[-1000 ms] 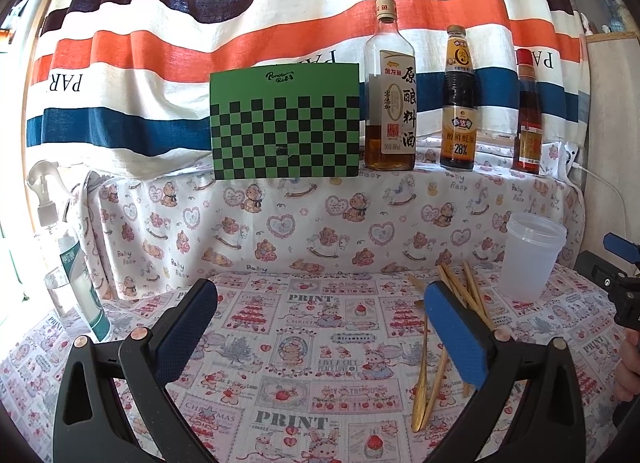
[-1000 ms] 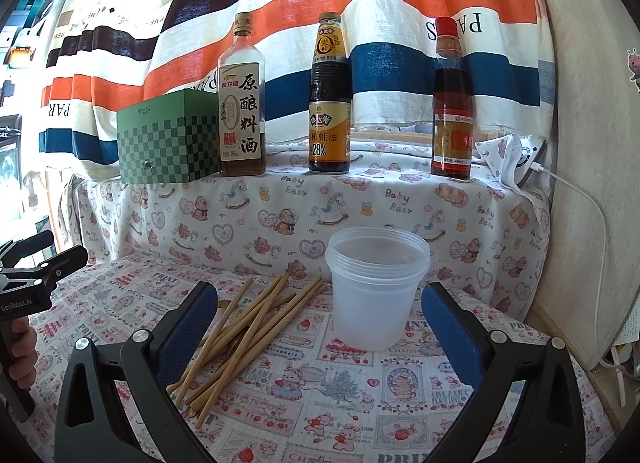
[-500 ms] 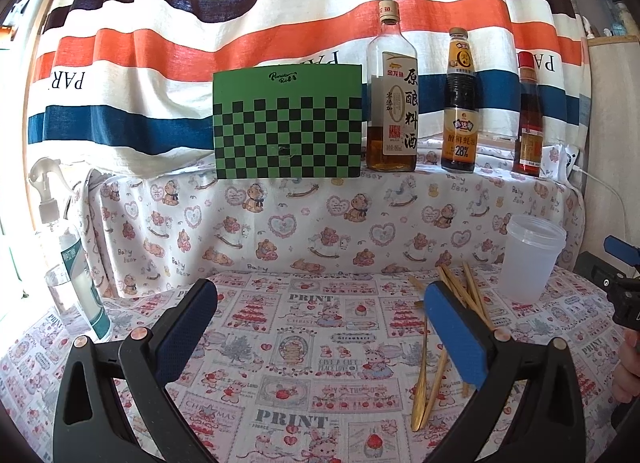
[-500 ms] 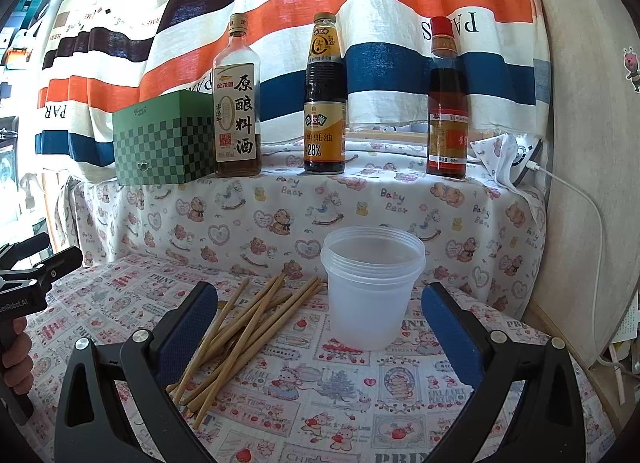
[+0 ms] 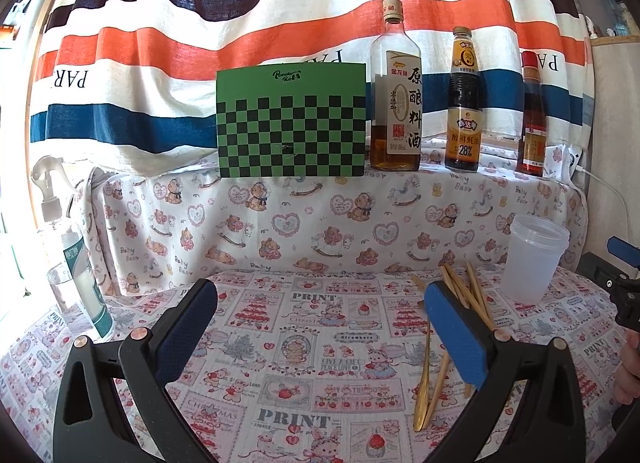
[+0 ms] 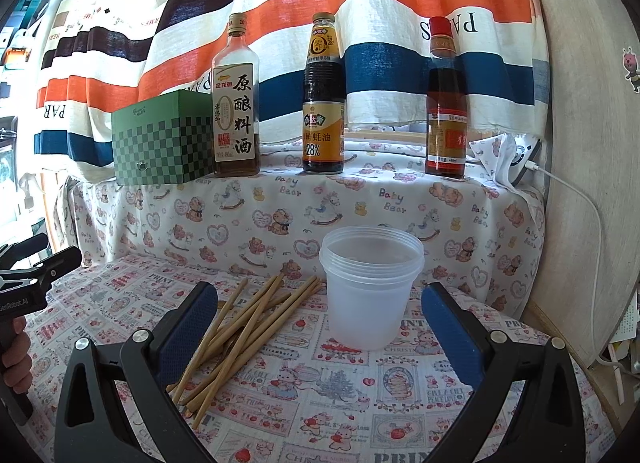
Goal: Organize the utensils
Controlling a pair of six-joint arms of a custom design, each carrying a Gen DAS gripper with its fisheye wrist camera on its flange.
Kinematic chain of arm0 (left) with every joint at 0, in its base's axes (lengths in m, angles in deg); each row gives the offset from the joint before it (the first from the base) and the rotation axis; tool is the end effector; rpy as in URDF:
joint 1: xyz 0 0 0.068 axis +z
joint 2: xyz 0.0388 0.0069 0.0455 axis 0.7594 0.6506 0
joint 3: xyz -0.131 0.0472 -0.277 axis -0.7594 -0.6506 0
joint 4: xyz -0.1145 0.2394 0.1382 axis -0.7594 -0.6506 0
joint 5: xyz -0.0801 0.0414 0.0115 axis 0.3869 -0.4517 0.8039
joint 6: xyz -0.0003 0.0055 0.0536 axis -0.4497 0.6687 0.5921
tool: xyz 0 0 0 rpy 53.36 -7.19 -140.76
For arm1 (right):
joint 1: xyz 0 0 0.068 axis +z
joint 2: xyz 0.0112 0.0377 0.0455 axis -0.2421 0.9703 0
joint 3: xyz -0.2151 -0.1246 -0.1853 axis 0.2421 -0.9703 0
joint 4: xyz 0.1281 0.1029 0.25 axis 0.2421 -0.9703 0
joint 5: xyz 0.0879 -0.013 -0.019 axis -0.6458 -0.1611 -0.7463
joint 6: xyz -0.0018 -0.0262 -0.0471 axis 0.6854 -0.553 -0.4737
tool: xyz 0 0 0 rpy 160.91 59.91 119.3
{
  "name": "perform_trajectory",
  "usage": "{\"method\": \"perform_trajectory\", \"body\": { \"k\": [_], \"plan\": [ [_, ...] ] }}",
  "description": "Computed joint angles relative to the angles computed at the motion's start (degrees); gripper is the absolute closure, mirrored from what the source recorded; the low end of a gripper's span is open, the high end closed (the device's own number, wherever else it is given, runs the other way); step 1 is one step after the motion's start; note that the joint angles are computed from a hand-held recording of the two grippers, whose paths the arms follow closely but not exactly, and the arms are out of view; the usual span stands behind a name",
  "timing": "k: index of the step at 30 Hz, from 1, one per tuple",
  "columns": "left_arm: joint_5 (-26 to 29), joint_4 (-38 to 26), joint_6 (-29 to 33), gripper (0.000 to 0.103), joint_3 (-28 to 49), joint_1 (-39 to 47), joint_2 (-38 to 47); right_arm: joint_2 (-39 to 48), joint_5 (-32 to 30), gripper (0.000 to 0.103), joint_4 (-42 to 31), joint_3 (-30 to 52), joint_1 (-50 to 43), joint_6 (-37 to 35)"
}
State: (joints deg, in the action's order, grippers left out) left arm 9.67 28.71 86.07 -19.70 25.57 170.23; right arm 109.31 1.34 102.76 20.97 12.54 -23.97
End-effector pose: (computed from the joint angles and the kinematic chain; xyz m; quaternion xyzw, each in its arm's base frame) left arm 0.3879 -0.1742 0.1934 0.1955 0.7832 -0.1462 0.5718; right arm 0.2494 0.0960 0.2130 0.1497 0.7982 -0.1229 0.5704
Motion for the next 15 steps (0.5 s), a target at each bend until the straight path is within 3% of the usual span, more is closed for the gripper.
{"method": "perform_trajectory", "body": {
  "k": [15],
  "plan": [
    [-0.87, -0.29, -0.33, 0.0, 0.48, -0.16, 0.45, -1.55, 1.13, 0.001, -0.68, -0.92, 0.69, 1.23]
  ]
}}
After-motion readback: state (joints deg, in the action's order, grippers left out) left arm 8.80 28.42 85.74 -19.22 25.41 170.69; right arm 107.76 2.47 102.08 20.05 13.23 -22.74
